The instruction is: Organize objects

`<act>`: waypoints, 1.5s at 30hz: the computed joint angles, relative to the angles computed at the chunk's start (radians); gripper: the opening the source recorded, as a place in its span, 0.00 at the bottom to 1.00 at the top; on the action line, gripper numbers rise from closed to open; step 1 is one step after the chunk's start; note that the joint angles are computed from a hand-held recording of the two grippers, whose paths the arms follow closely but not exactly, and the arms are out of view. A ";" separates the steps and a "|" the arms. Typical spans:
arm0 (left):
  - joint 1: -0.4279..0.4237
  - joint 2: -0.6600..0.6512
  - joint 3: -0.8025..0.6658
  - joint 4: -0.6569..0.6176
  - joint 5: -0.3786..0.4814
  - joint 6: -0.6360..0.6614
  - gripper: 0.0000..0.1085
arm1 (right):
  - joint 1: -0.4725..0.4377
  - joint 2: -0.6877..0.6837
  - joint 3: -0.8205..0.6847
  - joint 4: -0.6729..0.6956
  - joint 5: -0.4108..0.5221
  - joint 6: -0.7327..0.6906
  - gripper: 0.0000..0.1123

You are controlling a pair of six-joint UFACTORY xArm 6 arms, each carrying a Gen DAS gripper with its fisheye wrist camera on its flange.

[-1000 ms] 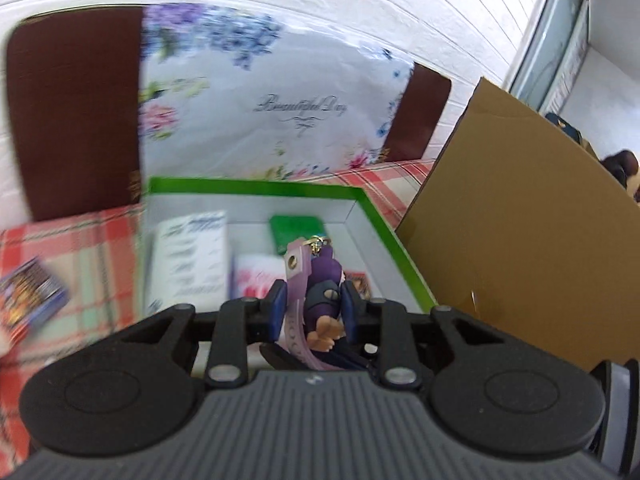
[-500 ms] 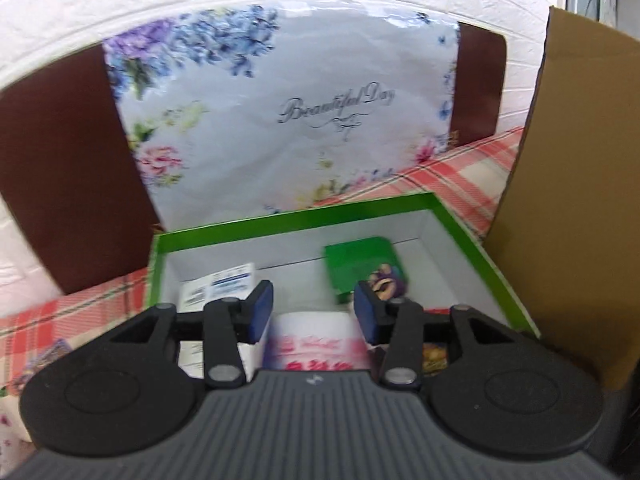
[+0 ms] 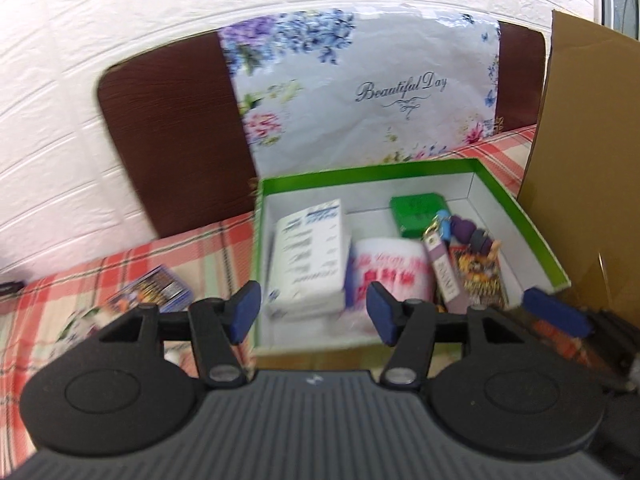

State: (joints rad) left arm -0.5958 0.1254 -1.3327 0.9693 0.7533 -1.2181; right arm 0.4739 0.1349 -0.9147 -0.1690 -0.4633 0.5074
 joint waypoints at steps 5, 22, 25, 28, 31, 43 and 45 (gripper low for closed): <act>-0.044 -0.107 0.115 0.022 0.058 -0.074 0.57 | 0.039 -0.106 0.091 0.076 -0.039 -0.026 0.48; -0.281 -0.399 0.387 0.134 0.295 -0.341 0.66 | 0.198 -0.433 0.367 0.235 -0.104 -0.126 0.53; -0.323 -0.423 0.408 0.146 0.338 -0.375 0.66 | 0.251 -0.486 0.405 0.335 -0.103 -0.215 0.53; -0.358 -0.438 0.422 0.149 0.375 -0.396 0.67 | 0.297 -0.526 0.444 0.421 -0.118 -0.287 0.54; -0.389 -0.445 0.428 0.147 0.407 -0.419 0.67 | 0.326 -0.563 0.481 0.456 -0.119 -0.311 0.54; -0.421 -0.292 0.279 0.092 0.542 -0.387 0.73 | 0.396 -0.474 0.548 0.660 -0.301 -0.177 0.68; -0.418 -0.253 0.232 0.076 0.560 -0.396 0.73 | 0.340 -0.477 0.587 0.581 -0.342 -0.127 0.69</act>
State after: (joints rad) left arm -1.0136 -0.1280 -1.1009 1.0457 1.3136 -1.6138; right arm 0.8139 -0.3420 -0.3276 0.4119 -0.8056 0.3801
